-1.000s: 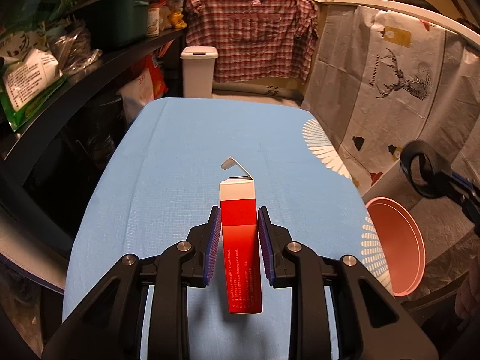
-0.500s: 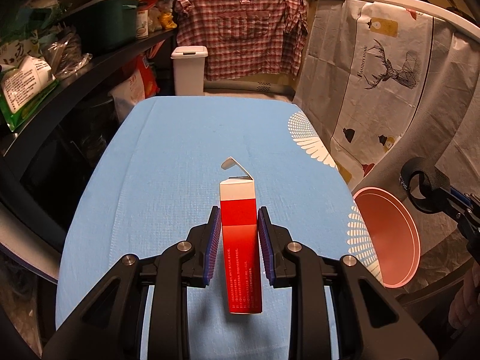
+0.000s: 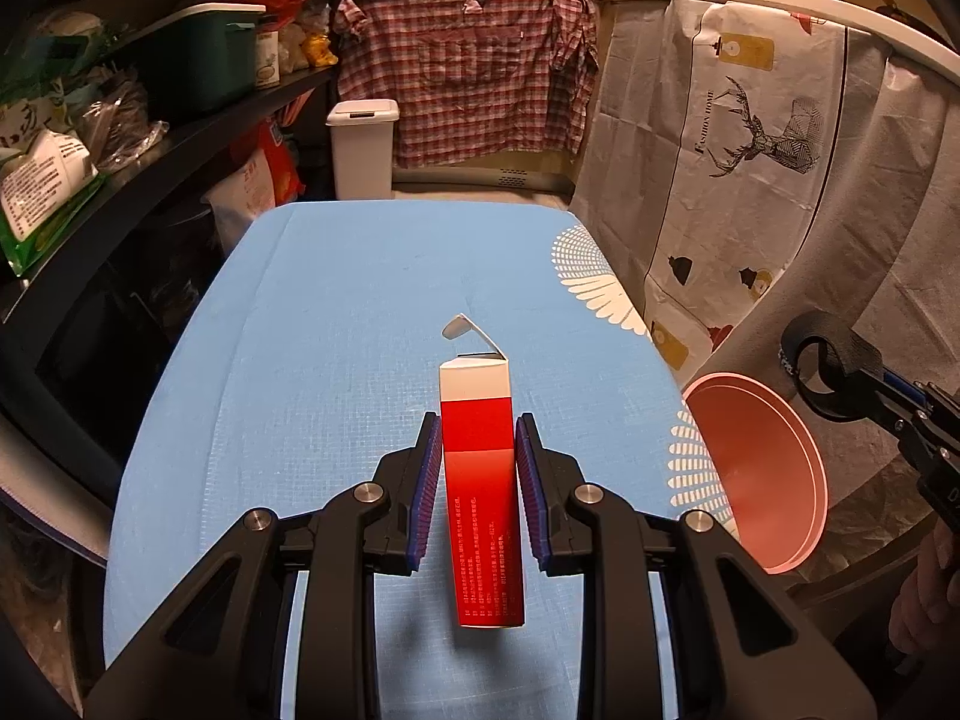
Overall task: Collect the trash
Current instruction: 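Carry the red carton and black band over the pink bin and open both grippers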
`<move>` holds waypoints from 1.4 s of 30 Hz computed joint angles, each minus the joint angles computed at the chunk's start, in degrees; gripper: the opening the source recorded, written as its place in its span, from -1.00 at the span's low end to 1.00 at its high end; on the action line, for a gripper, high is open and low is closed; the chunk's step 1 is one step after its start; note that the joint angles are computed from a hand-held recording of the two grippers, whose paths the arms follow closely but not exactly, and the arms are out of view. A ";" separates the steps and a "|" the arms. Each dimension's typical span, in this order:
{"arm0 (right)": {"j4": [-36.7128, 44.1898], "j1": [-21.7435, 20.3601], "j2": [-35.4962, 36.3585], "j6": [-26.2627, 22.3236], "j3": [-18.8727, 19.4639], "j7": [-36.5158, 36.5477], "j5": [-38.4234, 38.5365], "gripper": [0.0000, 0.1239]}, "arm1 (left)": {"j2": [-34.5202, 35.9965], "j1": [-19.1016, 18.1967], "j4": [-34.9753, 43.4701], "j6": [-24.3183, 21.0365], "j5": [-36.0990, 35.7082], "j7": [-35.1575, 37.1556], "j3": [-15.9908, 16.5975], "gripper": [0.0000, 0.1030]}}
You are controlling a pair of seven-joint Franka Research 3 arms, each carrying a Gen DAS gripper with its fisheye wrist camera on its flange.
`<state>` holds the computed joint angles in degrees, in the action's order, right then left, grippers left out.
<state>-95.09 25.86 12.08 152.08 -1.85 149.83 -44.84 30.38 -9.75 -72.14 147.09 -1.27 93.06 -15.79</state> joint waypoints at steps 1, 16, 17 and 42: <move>-0.02 0.01 -0.01 -0.04 -0.06 0.21 -0.05 -0.68 | 0.08 -0.17 0.12 -0.01 0.11 -0.21 0.06 -0.51; -0.94 -0.58 -0.65 -0.69 -0.09 1.44 -0.21 -0.68 | 1.41 -1.04 2.13 -0.74 0.16 0.19 -0.29 -0.51; -0.99 -0.61 -0.70 -0.81 -0.06 1.55 -0.35 -0.68 | 1.58 -1.09 2.38 -0.86 0.19 0.24 -0.29 -0.51; -5.50 -3.63 -5.45 -7.02 1.28 9.16 -4.54 -0.68 | 5.11 -3.63 7.72 -2.87 -0.02 1.64 -1.14 -0.51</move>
